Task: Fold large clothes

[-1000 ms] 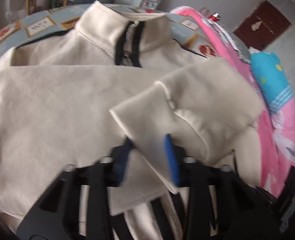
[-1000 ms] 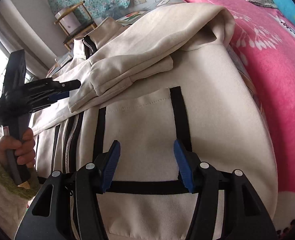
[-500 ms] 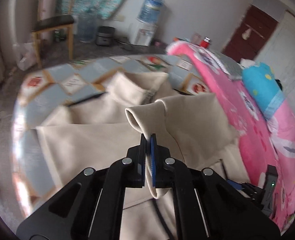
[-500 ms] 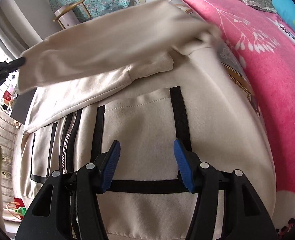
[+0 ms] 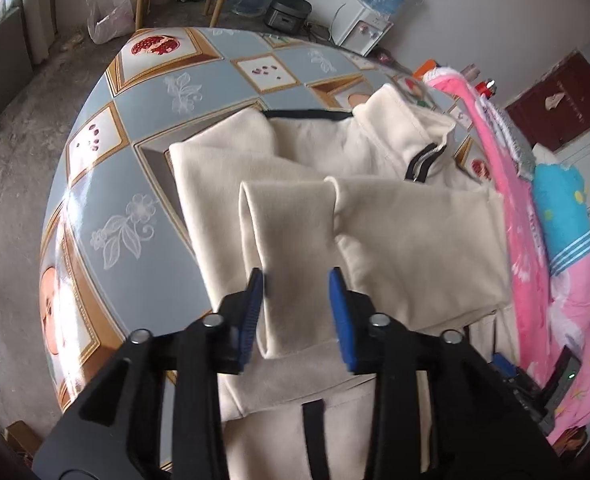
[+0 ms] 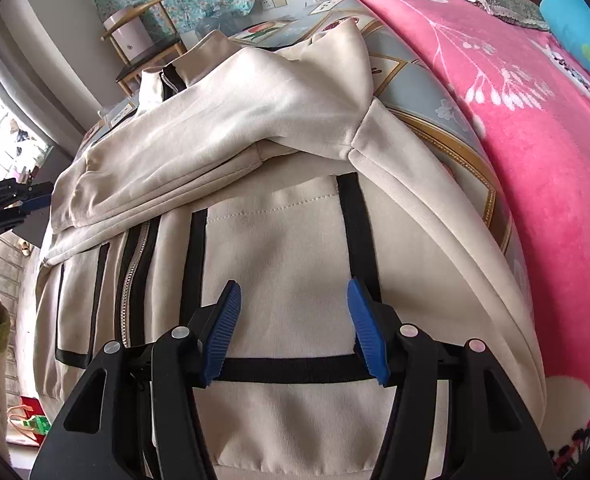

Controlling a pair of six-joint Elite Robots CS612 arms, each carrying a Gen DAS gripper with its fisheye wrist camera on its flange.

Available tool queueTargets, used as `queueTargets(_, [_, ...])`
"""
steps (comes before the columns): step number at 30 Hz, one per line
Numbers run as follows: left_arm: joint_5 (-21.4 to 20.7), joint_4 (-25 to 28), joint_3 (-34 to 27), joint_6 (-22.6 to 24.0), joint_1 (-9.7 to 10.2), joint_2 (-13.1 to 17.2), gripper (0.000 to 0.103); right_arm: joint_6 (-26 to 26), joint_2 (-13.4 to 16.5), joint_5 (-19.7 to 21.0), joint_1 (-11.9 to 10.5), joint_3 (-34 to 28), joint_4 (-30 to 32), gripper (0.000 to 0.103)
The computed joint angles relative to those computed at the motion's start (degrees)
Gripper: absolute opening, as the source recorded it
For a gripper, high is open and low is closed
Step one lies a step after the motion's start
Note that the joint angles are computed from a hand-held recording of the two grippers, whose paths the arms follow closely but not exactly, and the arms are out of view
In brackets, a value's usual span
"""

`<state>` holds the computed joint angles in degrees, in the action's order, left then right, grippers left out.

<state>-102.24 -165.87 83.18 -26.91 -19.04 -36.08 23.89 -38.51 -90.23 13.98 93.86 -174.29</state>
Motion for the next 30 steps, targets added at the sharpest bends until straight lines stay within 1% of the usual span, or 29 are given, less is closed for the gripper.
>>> queueTargets(3, [0.88,3.12,-0.78,-0.48,-0.24,0.47,0.035,0.44,-0.18,-0.29,-0.04,0.16,0.36,0.055])
queueTargets(5, [3.77,4.38,-0.99,-0.42,-0.77,0.68,0.035,0.51,-0.58,-0.96,0.13,0.48,0.47,0.055])
queueTargets(7, [4.71,4.25,-0.97,-0.35,-0.95,0.87,0.035,0.13,-1.09,-1.56,0.26,1.07,-0.03,0.055])
queueTargets(11, [4.66,2.49,-0.72,-1.38,-1.0,1.39,0.035,-0.73,-2.22,-4.15,0.63,2.19,-0.78,0.055])
queueTargets(13, [4.87,1.06,-0.22,-0.92,-1.1,1.28,0.031,-0.51,-2.63,-4.51,0.47,2.82,-1.11,0.055])
queueTargets(15, [5.3,0.56,0.11,-0.05,-1.24,1.06,0.017,-0.1,-2.96,-4.61,0.24,3.44,-1.59,0.055])
queueTargets(16, [5.71,0.55,0.3,0.33,-1.34,0.89,0.015,0.12,-3.02,-4.73,0.21,3.58,-1.7,0.055])
queueTargets(17, [6.39,0.73,0.43,1.13,-1.45,0.73,0.008,0.42,-3.05,-4.79,0.12,3.77,-1.88,0.055])
queueTargets(18, [6.69,0.75,0.56,1.91,-1.51,0.56,0.005,0.71,-3.07,-4.79,0.03,3.87,-1.88,0.055])
queueTargets(20, [6.52,-0.35,1.29,2.92,-1.55,-0.12,0.004,1.23,-3.05,-4.77,-0.08,3.98,-1.84,0.055])
queueTargets(23, [5.12,-5.17,3.75,4.29,-1.51,-2.19,0.004,1.58,-3.26,-5.22,-0.09,4.21,-1.84,0.055])
queueTargets(26, [3.62,-8.73,6.06,4.22,-1.27,-4.14,0.004,1.17,-3.59,-6.16,-0.07,4.35,-1.65,0.055])
queueTargets(28, [2.57,-9.84,7.17,4.35,-1.08,-5.06,0.004,0.55,-3.84,-6.41,-0.22,4.21,-0.93,0.055])
queueTargets(30, [1.84,-8.71,7.42,4.07,-0.83,-5.14,0.004,-0.51,-4.04,-6.13,-0.56,3.86,-0.26,0.055])
